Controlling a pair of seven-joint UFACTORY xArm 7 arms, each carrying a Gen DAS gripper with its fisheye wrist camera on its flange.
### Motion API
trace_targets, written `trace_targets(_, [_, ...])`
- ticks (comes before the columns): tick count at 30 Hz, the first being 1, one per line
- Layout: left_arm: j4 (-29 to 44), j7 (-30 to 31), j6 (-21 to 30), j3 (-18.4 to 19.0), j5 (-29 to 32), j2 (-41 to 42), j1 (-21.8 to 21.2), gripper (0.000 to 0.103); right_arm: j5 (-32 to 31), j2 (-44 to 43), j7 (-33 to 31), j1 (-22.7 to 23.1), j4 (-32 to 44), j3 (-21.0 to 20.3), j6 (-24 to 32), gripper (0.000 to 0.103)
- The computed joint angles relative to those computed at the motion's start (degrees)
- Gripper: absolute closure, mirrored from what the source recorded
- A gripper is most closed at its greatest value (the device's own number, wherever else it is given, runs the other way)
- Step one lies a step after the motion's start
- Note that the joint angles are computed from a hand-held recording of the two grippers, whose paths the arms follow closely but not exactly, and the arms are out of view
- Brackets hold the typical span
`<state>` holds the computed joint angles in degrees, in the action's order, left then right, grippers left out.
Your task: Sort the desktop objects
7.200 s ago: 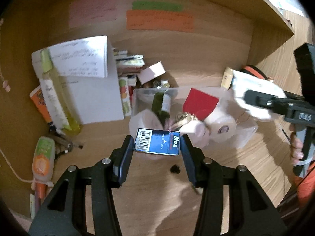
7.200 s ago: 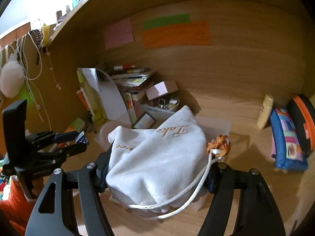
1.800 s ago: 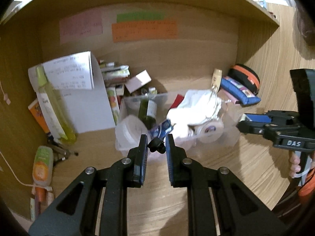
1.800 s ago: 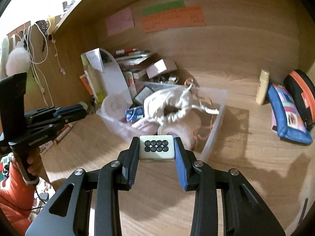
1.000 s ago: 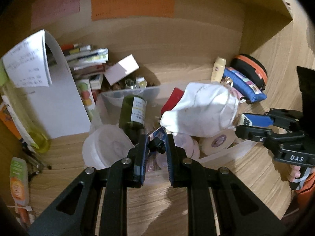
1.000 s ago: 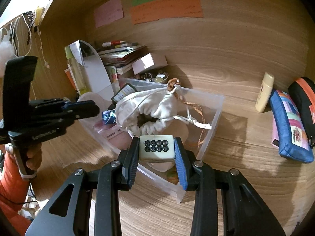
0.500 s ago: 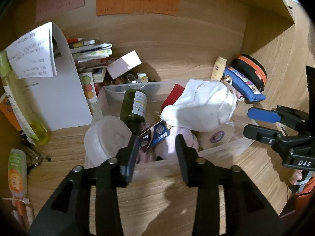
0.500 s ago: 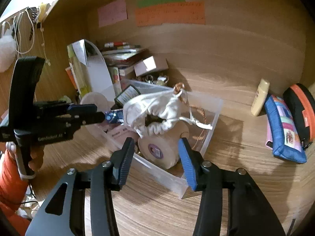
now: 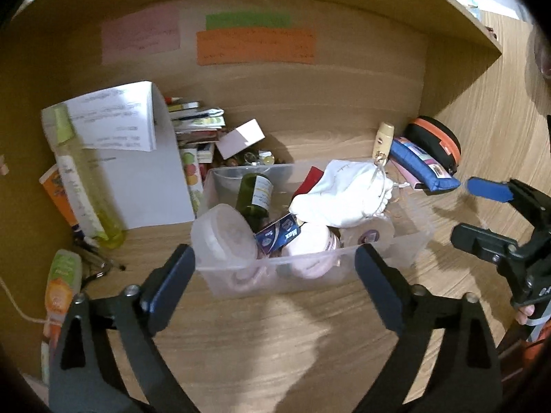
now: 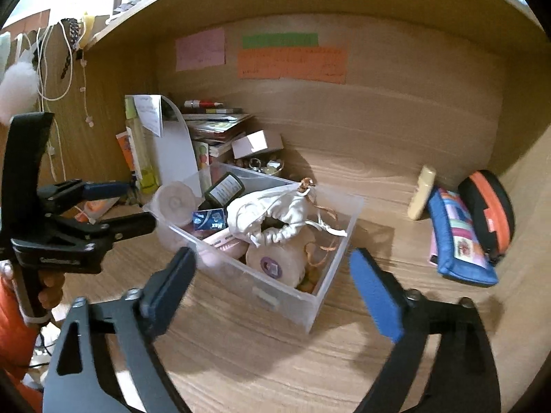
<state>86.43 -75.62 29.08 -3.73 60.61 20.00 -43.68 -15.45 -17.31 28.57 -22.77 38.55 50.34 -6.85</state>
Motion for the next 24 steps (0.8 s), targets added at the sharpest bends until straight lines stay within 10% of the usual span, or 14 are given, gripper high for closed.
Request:
trace_targets(12, [-10.7,-16.5,8.5,-4.9,10.4,-9.3,0.4,0.002,5.2,-6.9,5.6,12.0,-7.2,-8.8,-2.1,0.000])
trace_targets(24, [-14.5,-22.2,10.4,-9.9,14.9,-12.8,2.6,0.002,9.1,-18.4,11.2,8.0,-11.4,0.1,-2.0,0.000])
